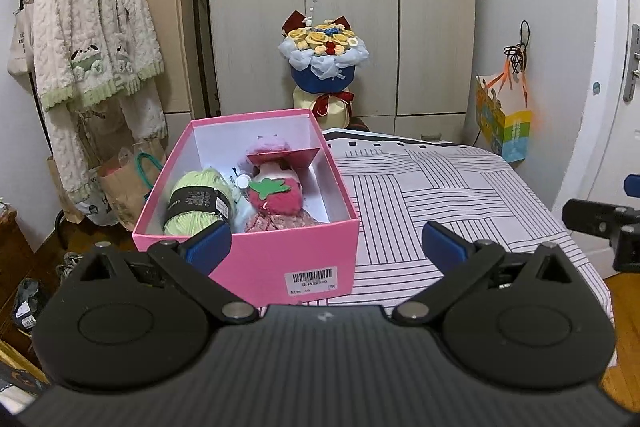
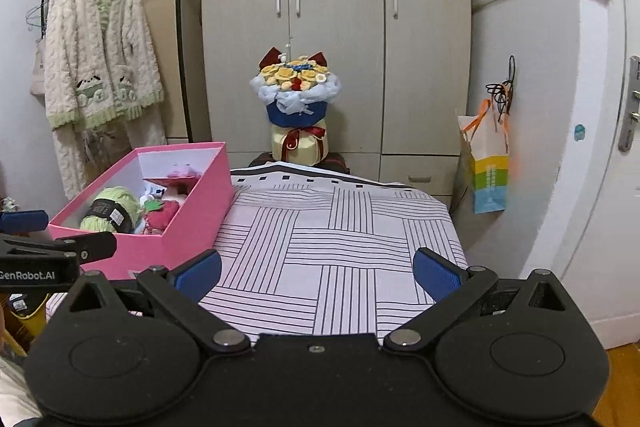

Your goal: Organize soft objects

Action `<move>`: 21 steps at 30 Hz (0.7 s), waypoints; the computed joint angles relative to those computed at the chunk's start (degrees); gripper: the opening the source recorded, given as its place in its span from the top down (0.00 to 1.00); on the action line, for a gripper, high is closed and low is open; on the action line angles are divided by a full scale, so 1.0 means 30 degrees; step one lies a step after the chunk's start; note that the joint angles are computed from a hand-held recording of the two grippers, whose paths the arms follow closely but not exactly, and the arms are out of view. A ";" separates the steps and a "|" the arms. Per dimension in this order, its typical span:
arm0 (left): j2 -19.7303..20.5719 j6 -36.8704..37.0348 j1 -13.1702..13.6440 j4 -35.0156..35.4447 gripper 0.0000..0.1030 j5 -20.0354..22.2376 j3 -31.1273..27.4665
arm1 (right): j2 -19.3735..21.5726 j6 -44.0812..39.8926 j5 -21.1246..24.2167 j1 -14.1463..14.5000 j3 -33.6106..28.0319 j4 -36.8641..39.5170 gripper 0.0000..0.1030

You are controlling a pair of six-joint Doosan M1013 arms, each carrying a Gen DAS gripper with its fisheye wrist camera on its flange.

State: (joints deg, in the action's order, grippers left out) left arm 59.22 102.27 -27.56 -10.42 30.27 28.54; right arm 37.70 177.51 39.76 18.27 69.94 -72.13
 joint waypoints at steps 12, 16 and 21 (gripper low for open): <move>-0.0554 -0.0091 -0.0056 -0.0085 0.00 -0.1800 0.1590 | 0.0397 0.0819 0.1148 0.0191 -0.0051 -0.1300 0.00; -0.0639 -0.0351 -0.0040 -0.0218 0.00 -0.2182 0.1834 | 0.0303 0.1740 0.1405 0.0287 0.0339 -0.2872 0.00; -0.0684 -0.0984 -0.0110 0.0709 0.00 -0.2301 0.1879 | 0.0131 0.2466 0.1674 0.0325 0.0543 -0.3386 0.00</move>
State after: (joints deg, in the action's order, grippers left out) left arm 57.17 99.32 -27.89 -8.29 23.36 34.18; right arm 38.09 184.91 44.79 19.24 71.57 -82.28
